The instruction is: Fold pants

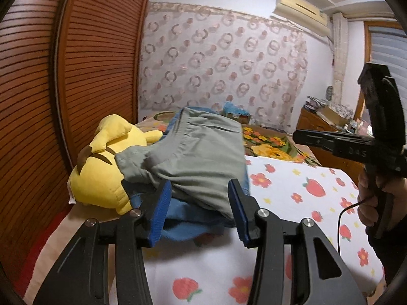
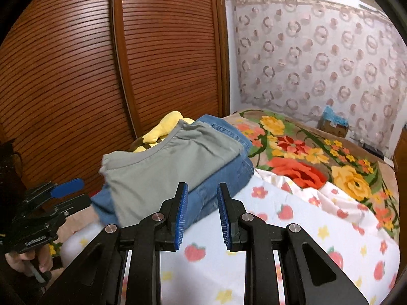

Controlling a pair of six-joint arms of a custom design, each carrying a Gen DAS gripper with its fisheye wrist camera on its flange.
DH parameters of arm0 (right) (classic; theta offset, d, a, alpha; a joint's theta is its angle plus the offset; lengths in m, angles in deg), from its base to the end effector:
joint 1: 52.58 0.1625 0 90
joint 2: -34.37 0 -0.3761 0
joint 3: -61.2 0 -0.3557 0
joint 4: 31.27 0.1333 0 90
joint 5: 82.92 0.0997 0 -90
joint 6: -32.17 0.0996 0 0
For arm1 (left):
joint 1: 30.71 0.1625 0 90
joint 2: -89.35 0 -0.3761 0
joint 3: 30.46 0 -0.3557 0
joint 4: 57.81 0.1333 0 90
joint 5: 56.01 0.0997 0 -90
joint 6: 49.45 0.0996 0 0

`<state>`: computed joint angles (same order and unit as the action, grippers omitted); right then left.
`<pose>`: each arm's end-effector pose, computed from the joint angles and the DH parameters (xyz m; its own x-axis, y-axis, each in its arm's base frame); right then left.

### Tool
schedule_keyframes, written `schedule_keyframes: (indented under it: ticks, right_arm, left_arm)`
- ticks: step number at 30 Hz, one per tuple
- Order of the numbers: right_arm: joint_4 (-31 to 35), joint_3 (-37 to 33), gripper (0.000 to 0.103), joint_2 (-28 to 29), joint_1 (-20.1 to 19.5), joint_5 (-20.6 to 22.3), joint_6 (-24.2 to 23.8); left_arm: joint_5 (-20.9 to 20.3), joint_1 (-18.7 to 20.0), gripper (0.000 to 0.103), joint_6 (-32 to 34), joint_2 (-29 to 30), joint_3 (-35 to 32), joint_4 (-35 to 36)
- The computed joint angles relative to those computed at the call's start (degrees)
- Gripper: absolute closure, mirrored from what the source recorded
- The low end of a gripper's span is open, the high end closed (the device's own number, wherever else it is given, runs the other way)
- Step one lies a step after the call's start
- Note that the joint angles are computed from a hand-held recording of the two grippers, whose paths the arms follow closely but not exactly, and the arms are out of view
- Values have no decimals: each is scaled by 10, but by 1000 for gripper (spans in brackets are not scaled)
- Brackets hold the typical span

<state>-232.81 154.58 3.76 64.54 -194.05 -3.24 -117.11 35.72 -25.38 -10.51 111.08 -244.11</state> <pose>0.3702 -0.5092 0.0515 -0.6033 -0.4898 0.6294 -0.7975 0.3716 -0.4753 0.0343 -0.3751 0.3273 -0.7821 0.2063 -0.5880 0.6029 0.4891 -0.6303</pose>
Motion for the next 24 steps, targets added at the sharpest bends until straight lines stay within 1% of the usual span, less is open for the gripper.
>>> schedule_keyframes:
  ticks: [7, 8, 9, 10, 11, 14, 16, 17, 19, 21, 24]
  right_arm:
    - [-111, 105, 76, -26, 25, -21, 7]
    - [-124, 118, 76, -28, 27, -23, 8]
    - [-138, 130, 75, -30, 28, -25, 9]
    - [-155, 143, 75, -31, 32, -29, 10]
    - [-167, 151, 75, -31, 35, -32, 11]
    - [-204, 184, 74, -36, 41, -39, 20]
    - [-226, 202, 73, -38, 45, -44, 25]
    - [-240, 213, 72, -39, 47, -48, 27]
    - [-260, 225, 66, -37, 52, -57, 32]
    - [-287, 240, 59, -34, 59, -70, 36]
    - [-310, 255, 54, -28, 71, -89, 48]
  left_arm:
    - [17, -47, 55, -4, -66, 36, 56]
    - [18, -52, 54, -5, -73, 40, 65]
    - [19, -56, 30, -6, -78, 43, 70]
    - [15, -59, 16, -7, -86, 49, 72]
    - [10, -64, 16, -8, -96, 56, 70]
    - [10, -83, 13, -18, -122, 65, 106]
    - [31, -104, 13, -22, -133, 75, 116]
    - [42, -116, 13, -24, -138, 80, 118]
    - [43, -128, 13, -29, -151, 88, 126]
    - [55, -149, 13, -38, -167, 97, 151]
    - [68, -171, 13, -52, -190, 108, 184]
